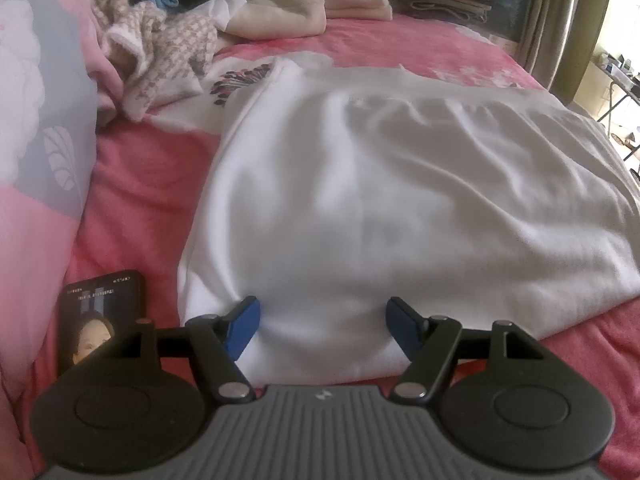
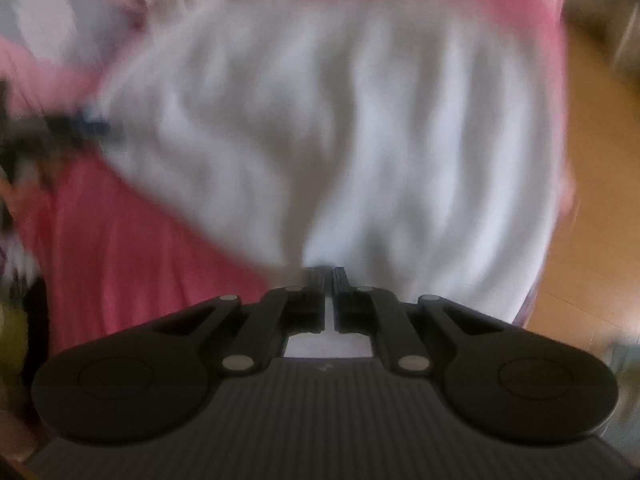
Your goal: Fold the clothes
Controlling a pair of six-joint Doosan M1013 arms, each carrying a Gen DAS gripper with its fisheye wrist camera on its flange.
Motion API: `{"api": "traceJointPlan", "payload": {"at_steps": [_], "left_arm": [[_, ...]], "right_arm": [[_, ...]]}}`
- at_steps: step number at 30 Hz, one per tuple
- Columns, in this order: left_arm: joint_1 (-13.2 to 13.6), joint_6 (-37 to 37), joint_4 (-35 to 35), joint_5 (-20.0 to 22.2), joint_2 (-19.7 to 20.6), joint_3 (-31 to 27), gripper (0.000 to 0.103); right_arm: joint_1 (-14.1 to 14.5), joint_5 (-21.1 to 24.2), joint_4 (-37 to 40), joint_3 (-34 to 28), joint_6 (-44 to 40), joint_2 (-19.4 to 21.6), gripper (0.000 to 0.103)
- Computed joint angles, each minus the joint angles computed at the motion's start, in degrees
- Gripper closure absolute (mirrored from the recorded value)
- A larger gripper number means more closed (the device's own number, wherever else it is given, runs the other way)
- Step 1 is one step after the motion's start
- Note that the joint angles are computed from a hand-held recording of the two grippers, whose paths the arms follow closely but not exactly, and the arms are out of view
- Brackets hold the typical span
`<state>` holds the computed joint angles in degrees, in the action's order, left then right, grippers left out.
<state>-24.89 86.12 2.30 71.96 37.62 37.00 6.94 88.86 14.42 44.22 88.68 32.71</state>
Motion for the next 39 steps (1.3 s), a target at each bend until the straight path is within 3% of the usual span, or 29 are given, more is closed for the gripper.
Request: {"api": "traceJointPlan", "payload": {"at_steps": [3, 6, 11, 13, 17, 19, 21, 23, 26, 29, 33, 36, 39], "left_arm": [[0.0, 0.2, 0.0, -0.2, -0.1, 0.2, 0.032], [-0.1, 0.1, 0.2, -0.4, 0.0, 0.2, 0.030], [-0.3, 0.1, 0.7, -0.4, 0.0, 0.2, 0.029], [-0.2, 0.3, 0.4, -0.3, -0.1, 0.3, 0.030], [-0.1, 1.0, 0.0, -1.2, -0.6, 1.3, 0.030], [0.0, 1.6, -0.2, -1.7, -0.8, 1.7, 0.030], [0.1, 1.8, -0.6, -1.9, -1.0, 1.9, 0.030], [0.1, 1.9, -0.9, -2.3, -1.3, 2.2, 0.030], [0.0, 2.9, -0.9, -3.8, -2.6, 3.5, 0.031], [0.2, 5.0, -2.6, -6.2, -4.4, 5.5, 0.031], [1.0, 8.9, -7.3, -6.8, -6.5, 7.8, 0.034], [1.4, 11.5, -9.6, -6.3, -7.7, 9.3, 0.040], [1.9, 11.8, -11.7, -9.6, -8.7, 11.4, 0.045]], "right_arm": [[-0.8, 4.3, 1.6, -1.2, -0.8, -0.1, 0.101], [-1.3, 4.4, 1.9, -5.7, -2.1, 0.6, 0.100], [-1.7, -10.1, 3.3, -3.2, -3.6, -1.7, 0.099], [-2.1, -13.1, 3.9, -1.3, -2.2, -2.0, 0.099], [-3.1, -17.5, -2.7, 5.6, 9.3, -4.2, 0.103], [-3.8, -22.1, -7.4, 12.0, 20.6, -7.4, 0.103], [-3.4, -23.7, -16.8, 15.6, 34.0, -9.9, 0.097], [-3.2, -26.9, -19.8, 17.2, 39.1, -11.4, 0.097], [-2.5, -33.1, -14.4, 17.1, 35.9, -12.0, 0.097], [-1.6, -36.0, -2.5, 15.2, 24.9, -10.9, 0.097], [0.2, -33.6, 15.1, 9.7, 13.8, -6.0, 0.097], [1.3, -29.4, 23.1, 6.0, 10.6, -2.2, 0.097], [2.2, -29.1, 28.2, 5.1, 9.0, -0.2, 0.097]]}}
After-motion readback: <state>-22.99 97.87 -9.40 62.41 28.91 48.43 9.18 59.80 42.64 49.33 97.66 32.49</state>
